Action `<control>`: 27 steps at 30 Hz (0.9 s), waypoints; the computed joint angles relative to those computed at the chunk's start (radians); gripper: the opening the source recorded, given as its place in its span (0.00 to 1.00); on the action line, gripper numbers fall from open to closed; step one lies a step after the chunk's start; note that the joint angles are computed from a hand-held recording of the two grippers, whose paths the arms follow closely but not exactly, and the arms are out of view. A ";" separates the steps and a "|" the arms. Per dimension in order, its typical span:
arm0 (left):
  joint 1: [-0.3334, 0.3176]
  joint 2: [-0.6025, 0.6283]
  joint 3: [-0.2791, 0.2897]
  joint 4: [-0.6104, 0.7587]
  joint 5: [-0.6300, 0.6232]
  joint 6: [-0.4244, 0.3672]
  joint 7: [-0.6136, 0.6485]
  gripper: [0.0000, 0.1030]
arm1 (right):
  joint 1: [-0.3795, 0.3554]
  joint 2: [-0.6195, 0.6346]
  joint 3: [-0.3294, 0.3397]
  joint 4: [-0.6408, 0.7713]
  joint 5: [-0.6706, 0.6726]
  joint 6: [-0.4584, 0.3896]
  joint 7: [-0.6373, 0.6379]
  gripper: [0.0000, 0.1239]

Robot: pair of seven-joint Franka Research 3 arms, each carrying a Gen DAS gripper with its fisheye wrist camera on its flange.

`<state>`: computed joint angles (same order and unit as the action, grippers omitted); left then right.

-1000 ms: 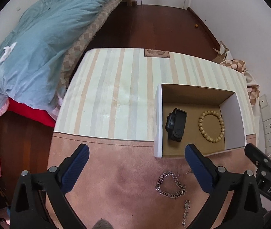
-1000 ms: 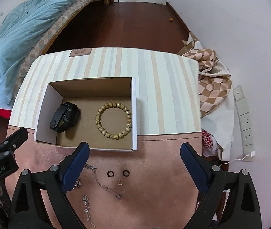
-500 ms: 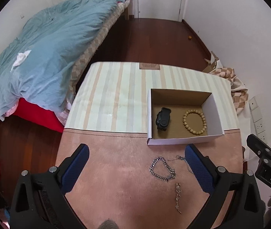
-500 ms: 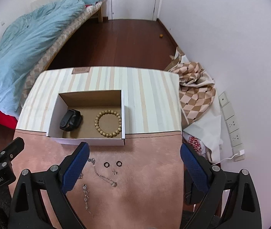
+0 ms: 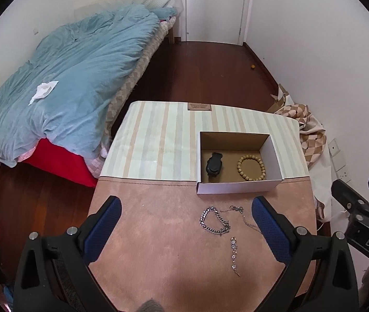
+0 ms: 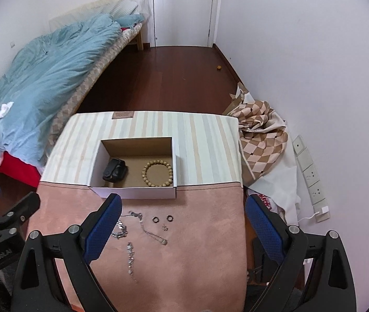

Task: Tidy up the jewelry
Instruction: 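Withdraw both tools from the box, then grasp the silver necklace with the right tool while the left tool grasps the chain bracelet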

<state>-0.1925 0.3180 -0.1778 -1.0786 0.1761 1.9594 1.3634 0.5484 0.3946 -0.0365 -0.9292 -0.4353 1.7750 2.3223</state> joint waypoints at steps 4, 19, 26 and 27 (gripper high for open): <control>-0.004 -0.034 0.006 -0.061 0.030 0.033 -0.016 0.99 | -0.017 -0.087 0.015 -0.150 0.025 0.093 0.057 0.78; 0.014 -0.077 0.007 -0.371 0.092 0.089 -0.087 0.99 | -0.133 -0.189 0.091 -0.673 0.231 0.439 0.081 0.46; 0.023 -0.043 0.014 -0.386 0.106 0.072 -0.111 0.99 | -0.120 -0.141 0.079 -0.723 0.236 0.566 0.097 0.29; 0.023 -0.036 0.014 -0.381 0.107 0.068 -0.113 0.99 | -0.114 -0.132 0.077 -0.720 0.230 0.565 0.099 0.19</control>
<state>-0.1695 0.2825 -0.1638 -1.4597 0.2833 2.0270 1.2507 0.4344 0.2631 0.0402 -1.6490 -0.2054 2.3396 2.4218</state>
